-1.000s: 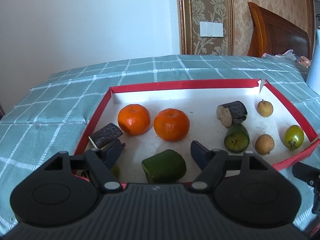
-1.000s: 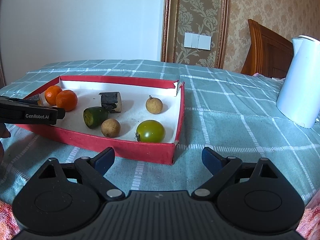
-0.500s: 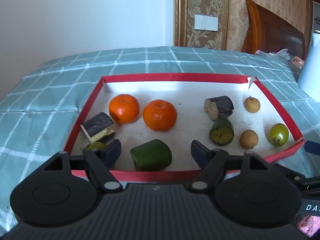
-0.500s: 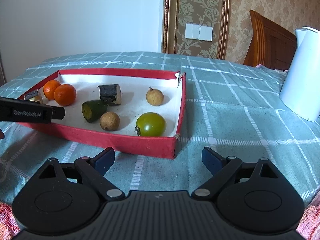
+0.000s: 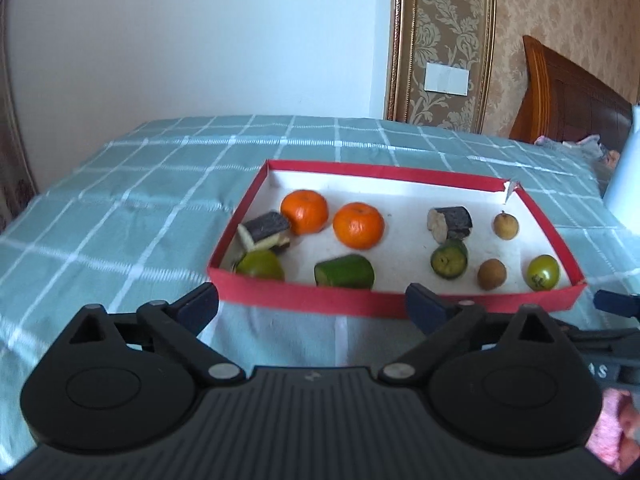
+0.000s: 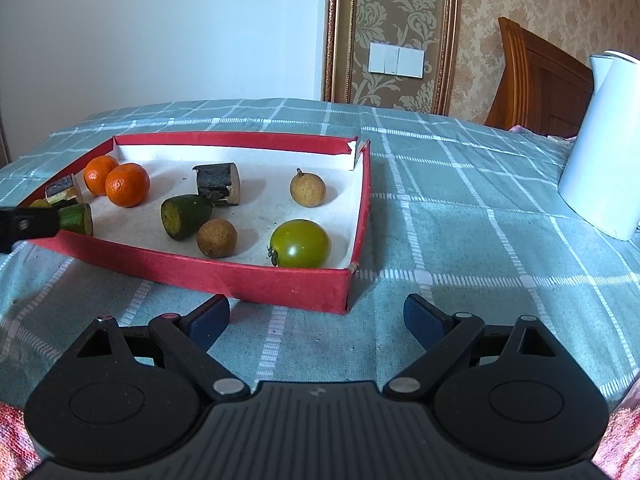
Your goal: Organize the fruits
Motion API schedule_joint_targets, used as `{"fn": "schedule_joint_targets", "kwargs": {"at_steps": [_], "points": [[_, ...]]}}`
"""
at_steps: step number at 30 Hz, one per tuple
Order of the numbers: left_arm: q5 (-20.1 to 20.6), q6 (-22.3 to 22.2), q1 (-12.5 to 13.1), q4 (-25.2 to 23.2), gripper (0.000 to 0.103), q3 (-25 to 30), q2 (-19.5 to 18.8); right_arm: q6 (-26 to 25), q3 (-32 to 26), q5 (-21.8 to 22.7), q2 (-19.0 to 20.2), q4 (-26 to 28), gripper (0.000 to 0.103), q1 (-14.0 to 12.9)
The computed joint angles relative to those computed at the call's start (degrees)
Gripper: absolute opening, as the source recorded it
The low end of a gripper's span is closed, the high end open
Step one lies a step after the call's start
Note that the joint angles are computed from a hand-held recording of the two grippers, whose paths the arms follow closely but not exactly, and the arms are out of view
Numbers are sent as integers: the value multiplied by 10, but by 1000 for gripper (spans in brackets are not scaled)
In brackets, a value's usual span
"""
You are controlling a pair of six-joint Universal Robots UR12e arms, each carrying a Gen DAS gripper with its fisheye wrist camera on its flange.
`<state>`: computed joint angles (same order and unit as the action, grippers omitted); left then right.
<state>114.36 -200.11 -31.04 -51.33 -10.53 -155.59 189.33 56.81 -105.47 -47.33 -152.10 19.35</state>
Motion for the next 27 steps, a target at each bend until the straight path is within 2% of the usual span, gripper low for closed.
{"fn": "schedule_joint_targets", "kwargs": {"at_steps": [2,5,9,14,21,27], "points": [[2,-20,-3,16,103,-57,30,4,6,-4,-3,-11,94,0],[15,-32,-8,33,103,-104,54,7,20,-17,-8,-37,94,3],[40,-28,-16,33,103,-128,67,12,48,-34,-21,-84,95,10],[53,-35,-24,65,103,-179,92,46,76,-38,-36,-123,95,17],[48,-32,-31,108,103,-231,120,44,85,-44,-40,-134,95,28],[53,-9,-37,124,103,-244,127,50,92,-51,-42,-146,95,32]]}}
